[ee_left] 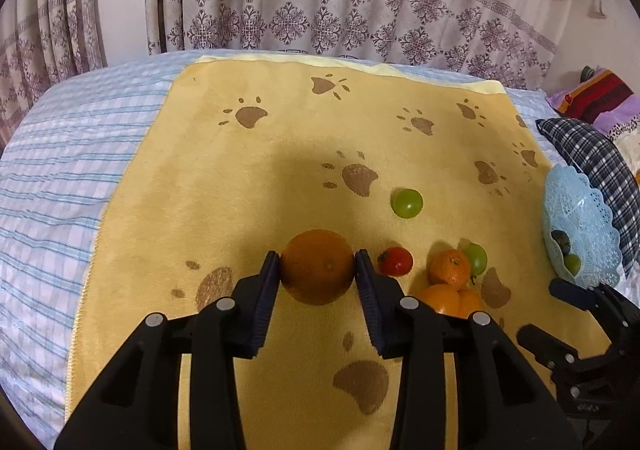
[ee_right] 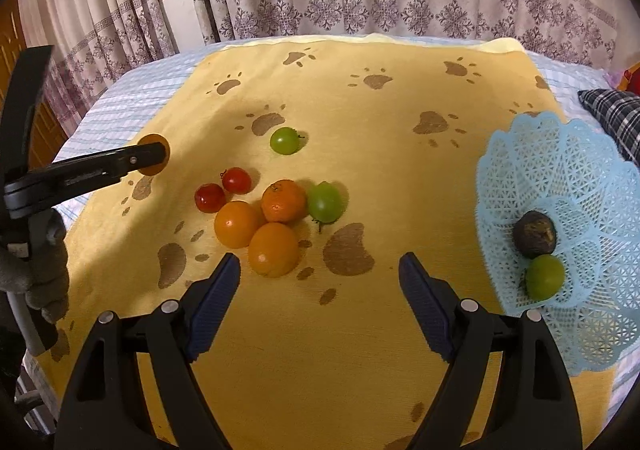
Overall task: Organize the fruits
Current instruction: 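Grasp a mandarin with the left tool while the right tool grasps an orange tomato, then carry the mandarin and orange tomato into the blue basket and open both tools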
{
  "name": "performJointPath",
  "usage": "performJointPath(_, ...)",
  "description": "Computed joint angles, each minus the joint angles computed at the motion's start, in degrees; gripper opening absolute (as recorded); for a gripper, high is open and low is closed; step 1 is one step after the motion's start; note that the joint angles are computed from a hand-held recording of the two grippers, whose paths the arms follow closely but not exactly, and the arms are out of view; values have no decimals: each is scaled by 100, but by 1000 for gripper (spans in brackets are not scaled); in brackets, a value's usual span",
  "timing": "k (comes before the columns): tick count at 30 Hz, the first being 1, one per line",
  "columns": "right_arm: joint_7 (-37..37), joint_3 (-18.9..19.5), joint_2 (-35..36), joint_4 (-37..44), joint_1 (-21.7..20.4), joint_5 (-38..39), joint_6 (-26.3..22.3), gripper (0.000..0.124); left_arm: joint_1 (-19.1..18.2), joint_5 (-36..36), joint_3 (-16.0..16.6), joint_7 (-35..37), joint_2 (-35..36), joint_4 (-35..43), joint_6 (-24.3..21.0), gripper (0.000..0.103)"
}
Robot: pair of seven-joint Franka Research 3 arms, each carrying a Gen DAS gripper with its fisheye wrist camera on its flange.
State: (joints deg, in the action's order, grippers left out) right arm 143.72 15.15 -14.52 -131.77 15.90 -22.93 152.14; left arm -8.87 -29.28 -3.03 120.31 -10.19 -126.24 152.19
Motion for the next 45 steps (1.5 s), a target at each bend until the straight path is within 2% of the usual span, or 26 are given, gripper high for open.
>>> performJointPath(11,-444,-239,744,457,273,164,164,80,-85,0,102,-6,-324,-246,-67,39)
performJointPath(14,-687,-372,958,587,392,348,149,68,-132,-13,132,-5,-420,-313,-58,39)
performJointPath(18,-886,-488,1107,651,522,537,211,59,-179,-2,165,-61,-486,-359,-60,39)
performJointPath(22,-883,-529,1098,624,581,452,214,45,-204,56,168,-152,-486,-371,-42,39)
performJointPath(24,-922,-559,1010,488,584,546,397,39,-208,92,169,-180,-476,-381,-29,39)
performJointPath(30,-961,-502,857,378,524,614,450,39,-153,309,149,-414,-433,-393,16,39)
performJointPath(45,-686,-298,430,398,219,458,569,39,-380,16,273,-92,-651,-474,106,39)
